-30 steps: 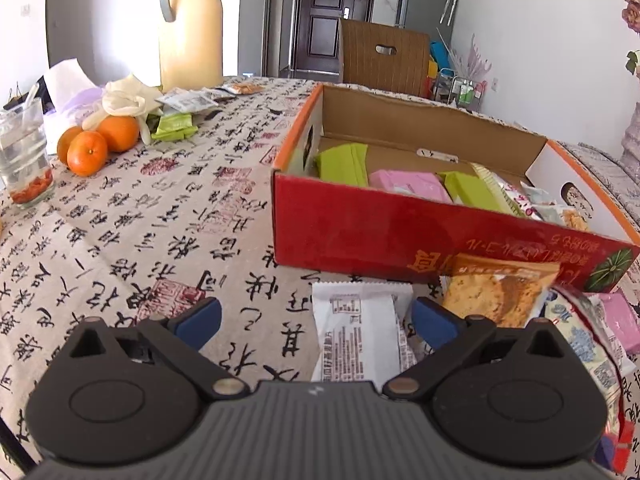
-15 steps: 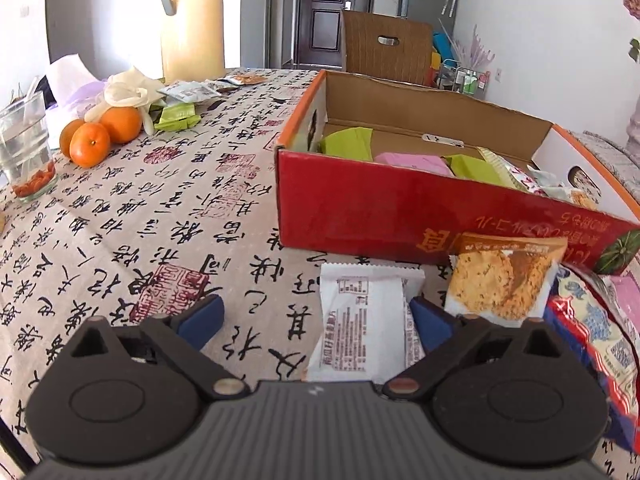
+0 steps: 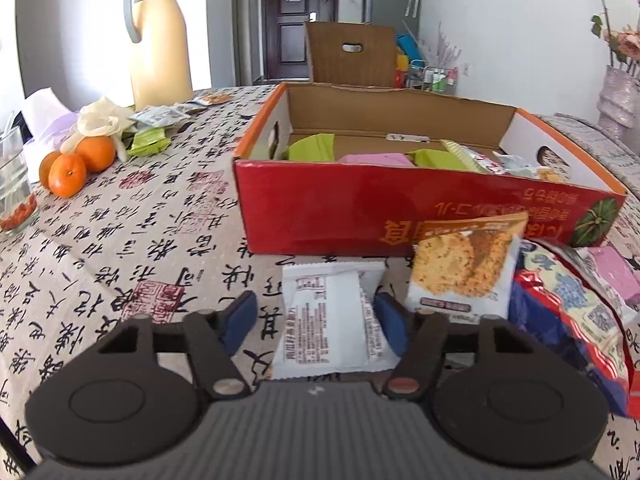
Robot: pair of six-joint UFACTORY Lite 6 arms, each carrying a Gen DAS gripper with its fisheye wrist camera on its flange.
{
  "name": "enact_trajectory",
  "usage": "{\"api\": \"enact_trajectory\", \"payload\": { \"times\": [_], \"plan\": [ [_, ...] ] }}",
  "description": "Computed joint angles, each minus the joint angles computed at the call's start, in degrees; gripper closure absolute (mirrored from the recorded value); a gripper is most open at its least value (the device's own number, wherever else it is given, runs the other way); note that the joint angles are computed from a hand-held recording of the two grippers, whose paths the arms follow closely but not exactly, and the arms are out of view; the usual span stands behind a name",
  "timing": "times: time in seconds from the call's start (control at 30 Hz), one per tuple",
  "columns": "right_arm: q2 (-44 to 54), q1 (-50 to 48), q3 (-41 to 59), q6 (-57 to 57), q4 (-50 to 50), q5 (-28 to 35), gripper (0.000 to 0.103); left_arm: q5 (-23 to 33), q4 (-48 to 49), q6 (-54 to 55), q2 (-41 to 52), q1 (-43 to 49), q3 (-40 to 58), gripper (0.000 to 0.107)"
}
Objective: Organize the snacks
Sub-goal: 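Grasp the flat white sachet with the left gripper while the right gripper holds its sachet, then carry both white sachets into the box and open both grippers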
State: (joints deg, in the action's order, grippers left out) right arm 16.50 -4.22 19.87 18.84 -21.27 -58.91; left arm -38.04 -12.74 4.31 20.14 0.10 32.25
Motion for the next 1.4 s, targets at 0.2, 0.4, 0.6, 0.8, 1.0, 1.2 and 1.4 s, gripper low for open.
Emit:
{"api": "enact_trajectory", "payload": {
  "times": [0.2, 0.4, 0.6, 0.8, 1.0, 1.2, 1.4],
  "plan": [
    [0.1, 0.4, 0.0, -0.3, 0.6, 0.0, 0.082, -2.3, 3.9, -2.6, -0.3, 0.4, -1.5, 0.061],
    [0.0, 1.2, 0.1, -0.5, 1.2, 0.3, 0.082, -4.7, 7.0, -5.1, -1.0, 1.6, -3.2, 0.066],
    [-1.4, 2.7, 0.0, -0.5, 2.0, 0.9, 0.082, -7.6, 6.2, -5.7, -2.6, 1.5, -5.4, 0.066],
    [-3.9, 4.0, 0.1, 0.0, 2.3, 1.7, 0.082, -8.0, 7.6, -6.9, -8.3, 3.0, -9.2, 0.066],
    [-5.3, 6.6, 2.9, 0.8, 3.4, 3.1, 0.082, -6.4, 8.3, -5.7, -18.5, 3.3, -11.7, 0.066],
    [-5.2, 10.2, 8.1, 1.5, 4.7, 5.0, 0.082, -4.4, 6.4, -3.3, -22.7, 0.6, -9.0, 0.066],
    [-2.2, 13.8, 17.6, 1.9, 5.9, 8.6, 0.082, -2.9, 2.2, 0.5, -19.6, -3.0, -1.9, 0.066]
  ]
}}
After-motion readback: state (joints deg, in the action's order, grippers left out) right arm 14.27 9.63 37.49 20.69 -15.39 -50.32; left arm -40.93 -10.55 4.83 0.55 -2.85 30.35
